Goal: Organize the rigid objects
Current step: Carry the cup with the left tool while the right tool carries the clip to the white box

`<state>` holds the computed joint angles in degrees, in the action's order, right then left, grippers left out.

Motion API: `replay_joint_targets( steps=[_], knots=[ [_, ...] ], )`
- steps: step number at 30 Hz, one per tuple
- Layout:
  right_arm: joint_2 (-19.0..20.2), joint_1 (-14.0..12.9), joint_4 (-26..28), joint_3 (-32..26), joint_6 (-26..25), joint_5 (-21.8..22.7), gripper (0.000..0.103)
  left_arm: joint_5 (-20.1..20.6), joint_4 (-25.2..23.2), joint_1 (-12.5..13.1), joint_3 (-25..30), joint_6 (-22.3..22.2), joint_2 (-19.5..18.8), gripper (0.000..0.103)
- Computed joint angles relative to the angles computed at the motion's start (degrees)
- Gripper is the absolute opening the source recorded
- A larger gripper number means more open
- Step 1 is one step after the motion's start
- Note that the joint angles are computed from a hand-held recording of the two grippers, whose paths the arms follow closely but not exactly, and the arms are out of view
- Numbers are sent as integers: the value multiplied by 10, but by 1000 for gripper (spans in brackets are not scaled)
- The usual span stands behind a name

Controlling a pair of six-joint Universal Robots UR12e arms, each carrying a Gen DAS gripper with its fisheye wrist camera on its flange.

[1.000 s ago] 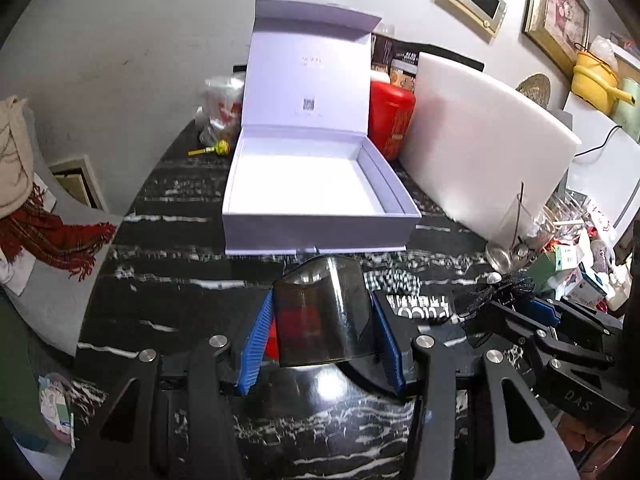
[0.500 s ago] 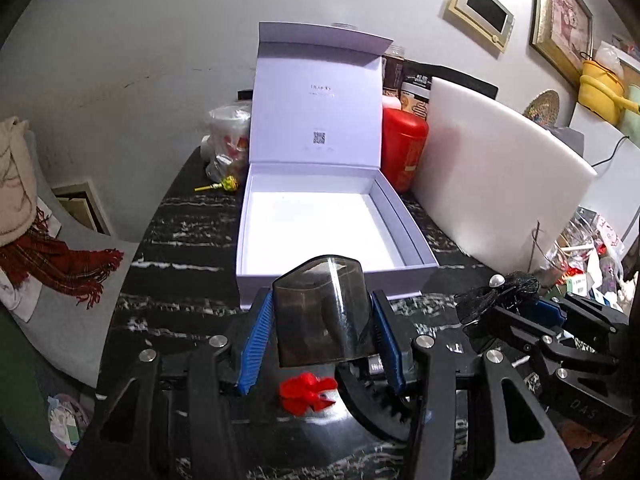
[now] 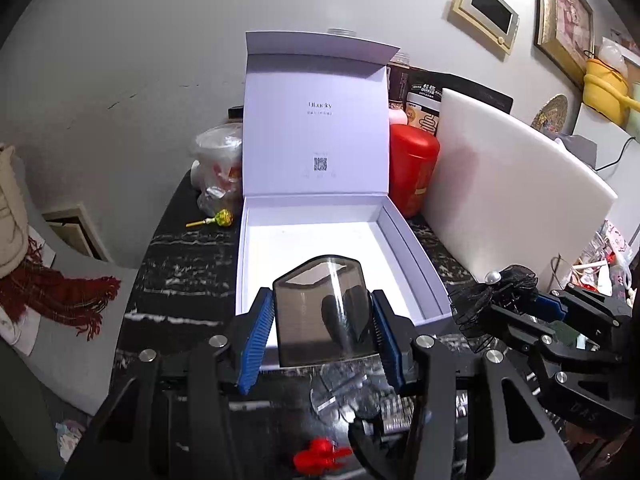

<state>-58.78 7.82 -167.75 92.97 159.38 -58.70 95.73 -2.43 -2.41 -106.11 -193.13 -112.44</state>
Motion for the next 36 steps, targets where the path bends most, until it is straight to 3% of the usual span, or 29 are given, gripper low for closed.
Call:
replay_joint_targets(
  steps=[5, 11, 36],
  knots=[
    [17, 2, 13, -27, 4, 3, 32, -14, -15, 7, 22, 1, -15, 48],
    [39, 7, 19, -60, 5, -5, 32, 6, -27, 8, 49, 24, -37, 48],
    [117, 27, 68, -194, 7, -34, 32, 28, -42, 16, 156, 98, -109, 48]
  ],
)
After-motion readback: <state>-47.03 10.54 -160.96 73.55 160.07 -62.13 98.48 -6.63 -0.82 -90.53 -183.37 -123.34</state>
